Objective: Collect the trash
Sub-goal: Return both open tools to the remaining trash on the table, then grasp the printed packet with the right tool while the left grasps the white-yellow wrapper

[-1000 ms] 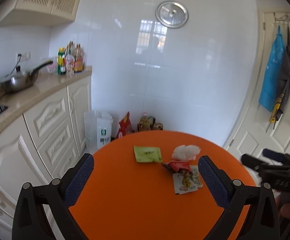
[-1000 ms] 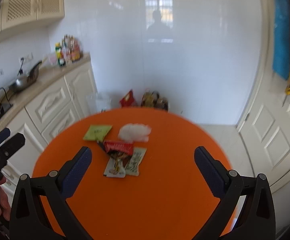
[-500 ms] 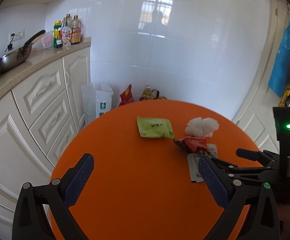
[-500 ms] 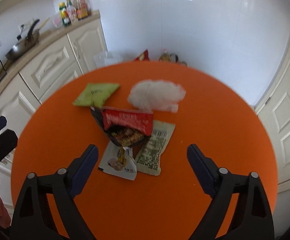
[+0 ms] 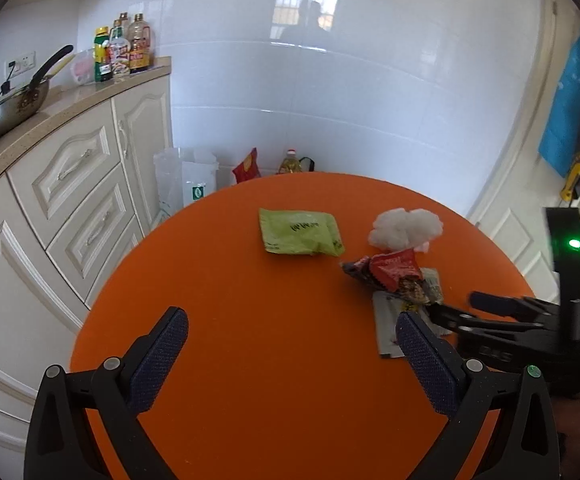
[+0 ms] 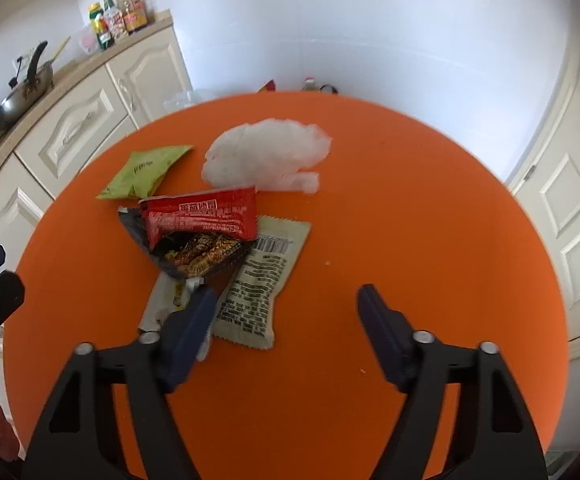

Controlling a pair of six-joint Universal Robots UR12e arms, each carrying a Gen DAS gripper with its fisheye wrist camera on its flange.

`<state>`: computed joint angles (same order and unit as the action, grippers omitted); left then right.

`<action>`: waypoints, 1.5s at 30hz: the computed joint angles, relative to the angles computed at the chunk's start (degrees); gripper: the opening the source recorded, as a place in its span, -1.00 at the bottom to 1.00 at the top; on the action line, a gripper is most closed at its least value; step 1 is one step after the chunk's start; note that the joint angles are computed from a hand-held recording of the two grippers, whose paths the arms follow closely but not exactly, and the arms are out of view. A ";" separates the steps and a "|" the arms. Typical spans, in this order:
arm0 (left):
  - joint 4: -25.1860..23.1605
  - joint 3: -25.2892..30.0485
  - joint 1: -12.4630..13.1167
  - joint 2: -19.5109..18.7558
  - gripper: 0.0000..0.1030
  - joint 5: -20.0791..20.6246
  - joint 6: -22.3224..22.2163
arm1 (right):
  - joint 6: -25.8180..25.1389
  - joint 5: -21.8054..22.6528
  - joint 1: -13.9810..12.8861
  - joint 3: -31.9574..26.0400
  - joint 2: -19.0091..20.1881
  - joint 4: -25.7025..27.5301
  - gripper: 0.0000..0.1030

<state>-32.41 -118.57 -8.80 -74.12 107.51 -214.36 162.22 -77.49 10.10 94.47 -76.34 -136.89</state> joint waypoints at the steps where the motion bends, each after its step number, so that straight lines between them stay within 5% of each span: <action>1: 0.11 0.07 -0.04 -0.21 0.99 -0.17 0.26 | -0.09 -0.60 0.18 -0.13 0.27 -0.20 0.31; 4: 0.83 0.43 0.59 -0.99 0.99 -1.00 1.51 | -1.51 -3.14 1.10 0.12 0.74 -2.74 0.29; 7: 0.71 0.82 1.18 -1.91 0.99 -2.25 2.46 | -4.06 -1.85 1.07 1.19 0.44 -4.87 -0.05; 9: 0.52 0.98 0.98 -2.48 0.99 -2.78 2.93 | -5.76 -1.08 0.96 2.17 -0.06 -6.24 -0.55; 12: 0.21 1.82 -0.06 -3.81 0.99 -3.00 3.65 | -5.73 -0.50 0.41 2.79 -0.64 -6.24 -0.65; 24: -2.07 9.07 1.68 -14.13 0.85 -9.29 7.82 | -1.27 2.99 -5.83 4.97 -3.82 -4.93 -0.67; 29: 0.07 9.86 2.24 -15.90 -0.09 -7.75 8.47 | -0.88 4.72 -7.01 5.26 -4.51 -5.06 -0.67; 31: 1.35 9.38 3.51 -15.90 -0.38 -10.22 8.71 | -0.70 5.39 -7.20 5.36 -4.69 -5.10 -0.67; 39: 3.37 6.45 6.91 -14.02 -0.52 -16.44 10.77 | -0.76 8.07 -8.08 6.81 -6.31 -4.79 -0.67; 45: 5.24 4.04 6.48 -10.96 -0.53 -16.60 10.53 | -0.24 10.23 -9.47 8.51 -8.50 -4.75 -0.67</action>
<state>-27.17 -114.53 -2.33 -85.08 90.90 -203.83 161.98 -67.26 0.64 102.98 -84.84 -141.64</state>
